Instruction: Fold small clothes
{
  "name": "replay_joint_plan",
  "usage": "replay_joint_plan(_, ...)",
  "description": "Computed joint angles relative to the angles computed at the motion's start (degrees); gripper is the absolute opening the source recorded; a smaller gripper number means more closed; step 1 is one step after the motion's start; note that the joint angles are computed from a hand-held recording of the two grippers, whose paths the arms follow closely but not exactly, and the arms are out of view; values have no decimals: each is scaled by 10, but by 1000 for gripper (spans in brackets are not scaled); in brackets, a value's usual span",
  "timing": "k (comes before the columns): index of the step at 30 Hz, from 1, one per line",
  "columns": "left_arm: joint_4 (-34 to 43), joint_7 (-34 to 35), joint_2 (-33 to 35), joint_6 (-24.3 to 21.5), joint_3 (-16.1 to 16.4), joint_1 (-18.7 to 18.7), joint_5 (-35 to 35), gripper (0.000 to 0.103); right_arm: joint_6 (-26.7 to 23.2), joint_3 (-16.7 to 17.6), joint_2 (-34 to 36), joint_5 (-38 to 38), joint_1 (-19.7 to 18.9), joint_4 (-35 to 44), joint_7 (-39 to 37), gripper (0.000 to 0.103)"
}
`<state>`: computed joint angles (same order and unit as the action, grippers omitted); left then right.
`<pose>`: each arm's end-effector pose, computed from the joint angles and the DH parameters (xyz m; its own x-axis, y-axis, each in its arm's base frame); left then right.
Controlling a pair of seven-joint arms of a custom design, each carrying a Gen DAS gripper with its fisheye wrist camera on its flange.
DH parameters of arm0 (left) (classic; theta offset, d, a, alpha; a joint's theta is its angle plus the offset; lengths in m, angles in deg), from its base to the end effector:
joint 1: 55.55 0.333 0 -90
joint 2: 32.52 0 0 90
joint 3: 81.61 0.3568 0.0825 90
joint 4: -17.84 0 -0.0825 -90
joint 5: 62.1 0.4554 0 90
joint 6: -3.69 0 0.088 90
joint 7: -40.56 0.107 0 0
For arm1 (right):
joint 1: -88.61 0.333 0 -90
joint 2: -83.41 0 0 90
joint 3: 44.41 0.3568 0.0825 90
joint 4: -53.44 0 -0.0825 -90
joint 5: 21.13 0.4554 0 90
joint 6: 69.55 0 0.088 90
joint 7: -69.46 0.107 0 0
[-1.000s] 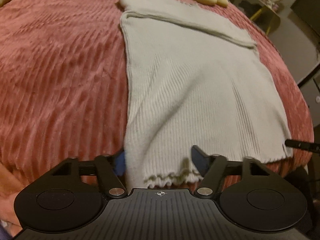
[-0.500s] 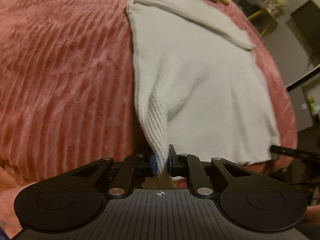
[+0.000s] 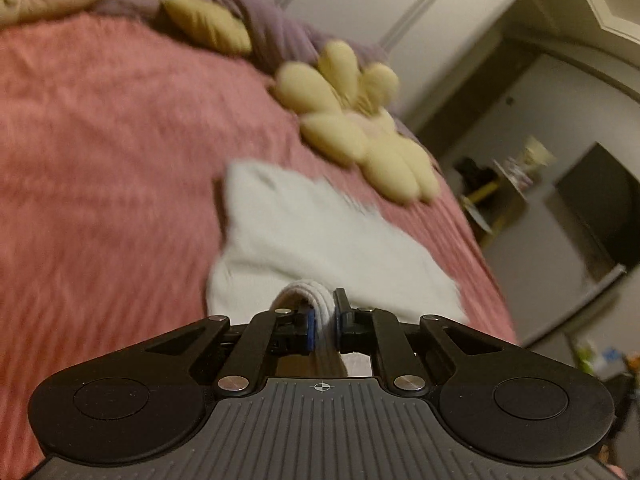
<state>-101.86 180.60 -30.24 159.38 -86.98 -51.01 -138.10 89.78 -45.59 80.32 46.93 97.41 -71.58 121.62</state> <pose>0.6451 0.0262 0.4516 -0.0392 -0.8306 0.5555 -0.6985 -0.3747 -0.6096 0.6135 0.0402 0.4676 0.0202 -0.8315 -0.5551 -0.7381 0.3621 -0.5693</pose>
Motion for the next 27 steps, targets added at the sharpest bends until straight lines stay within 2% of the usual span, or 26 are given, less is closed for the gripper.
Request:
replay_joint_plan(1, 15, -10, 18, 16, -2, -3, 7, 11, 19, 3, 17, -6, 2, 16, 4, 6)
replay_joint_plan(3, 41, -92, 55, 54, -6, -10, 90, 13, 72, 12, 53, -75, 5, 43, 52, 6)
replay_joint_plan(5, 56, -164, 76, 69, -8, -9, 172, 30, 87, 13, 81, -131, 0, 63, 97, 9)
replay_joint_plan(6, 56, -160, 79, 72, -11, -9, 167, 54, 94, 12, 92, -170, -1, 70, 128, 10)
replay_joint_plan(7, 53, -116, 77, 81, -34, 11, 127, 73, 105, 13, 99, -193, -2, 74, 146, 15)
replay_joint_plan(9, 45, 5, 70, 96, -61, 31, 47, 83, 125, 33, 105, -164, -22, 79, 97, 24)
replay_joint_plan(11, 44, 39, 75, 100, -60, 25, 71, 84, 123, 41, 107, -163, -35, 80, 53, 34)
replay_joint_plan(14, 54, -34, 96, 82, -50, 17, 176, 85, 107, 36, 117, -216, -33, 84, 45, 46)
replay_joint_plan(16, 70, -78, 116, 70, -53, 22, 215, 85, 106, 21, 130, -293, -20, 88, 89, 50)
replay_joint_plan(18, 88, -118, 135, 66, -56, 26, 248, 83, 99, 21, 148, -322, -22, 102, 110, 51)
replay_joint_plan(21, 107, -179, 156, 79, -54, 23, 305, 71, 92, 31, 166, -331, -32, 118, 125, 51)
replay_joint_plan(22, 111, -203, 161, 82, -51, 20, 327, 61, 95, 35, 170, -332, -34, 120, 126, 50)
replay_joint_plan(23, 112, -226, 163, 90, -46, 15, 352, 55, 97, 36, 173, -340, -34, 122, 129, 45)
replay_joint_plan(24, 111, -242, 163, 97, -43, 12, 373, 45, 101, 33, 175, -352, -31, 123, 136, 41)
replay_joint_plan(25, 110, -256, 163, 102, -41, 11, 393, 37, 111, 30, 177, -366, -26, 122, 145, 31)
replay_joint_plan(26, 108, -258, 162, 105, -46, 15, 404, 33, 116, 29, 178, -374, -26, 122, 149, 23)
replay_joint_plan(27, 106, -258, 162, 108, -52, 21, 412, 25, 120, 34, 178, -375, -30, 121, 146, 20)
